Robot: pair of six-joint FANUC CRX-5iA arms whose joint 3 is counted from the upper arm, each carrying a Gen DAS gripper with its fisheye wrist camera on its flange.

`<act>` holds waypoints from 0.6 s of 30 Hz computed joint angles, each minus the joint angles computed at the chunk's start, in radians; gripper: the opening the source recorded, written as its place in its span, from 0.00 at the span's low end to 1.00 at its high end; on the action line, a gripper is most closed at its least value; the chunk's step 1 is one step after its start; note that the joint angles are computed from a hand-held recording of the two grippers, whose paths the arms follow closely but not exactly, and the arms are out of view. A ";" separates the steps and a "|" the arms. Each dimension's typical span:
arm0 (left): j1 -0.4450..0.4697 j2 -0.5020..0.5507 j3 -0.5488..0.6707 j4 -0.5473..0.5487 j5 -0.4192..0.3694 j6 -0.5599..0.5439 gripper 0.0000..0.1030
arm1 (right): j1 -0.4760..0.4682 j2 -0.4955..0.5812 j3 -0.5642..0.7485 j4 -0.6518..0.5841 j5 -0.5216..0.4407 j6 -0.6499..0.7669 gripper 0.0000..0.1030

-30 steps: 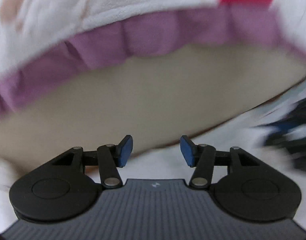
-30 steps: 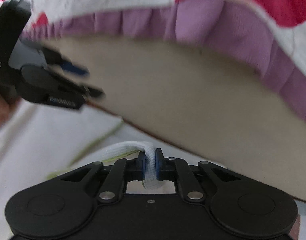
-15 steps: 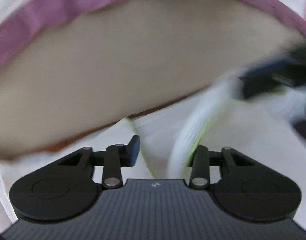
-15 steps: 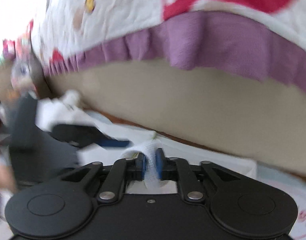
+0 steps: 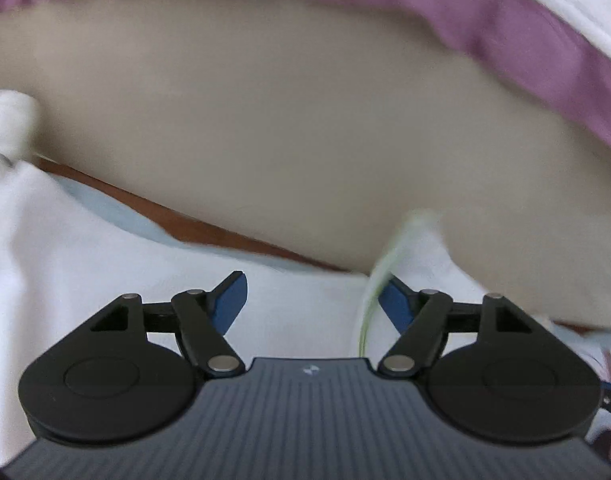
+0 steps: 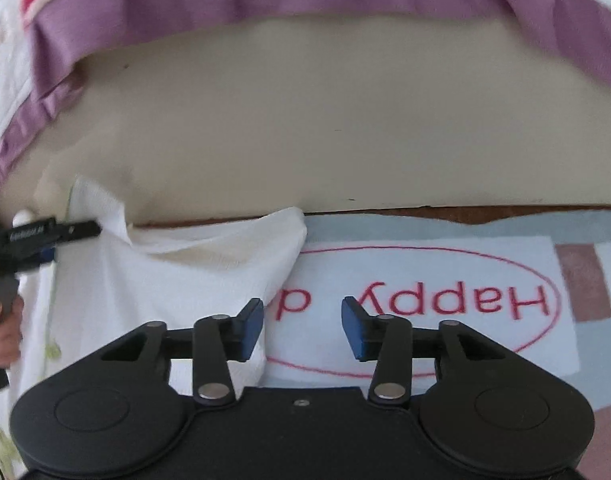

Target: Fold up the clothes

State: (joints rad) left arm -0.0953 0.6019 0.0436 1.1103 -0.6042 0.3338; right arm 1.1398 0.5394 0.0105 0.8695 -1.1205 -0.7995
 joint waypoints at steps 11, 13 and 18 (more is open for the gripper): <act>0.007 -0.033 -0.029 0.082 -0.065 -0.268 0.70 | -0.081 0.139 0.161 0.011 -0.038 0.156 0.03; 0.002 -0.045 -0.055 0.097 -0.067 -0.314 0.70 | -0.056 0.218 0.277 0.093 -0.264 0.295 0.02; -0.003 -0.058 -0.081 0.046 -0.059 -0.337 0.70 | -0.059 0.267 0.392 0.084 -0.419 0.553 0.02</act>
State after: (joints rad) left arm -0.0983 0.5442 -0.0374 1.1564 -0.6630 -0.0031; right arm 1.0813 0.8066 0.4025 0.9535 -1.5391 -0.2468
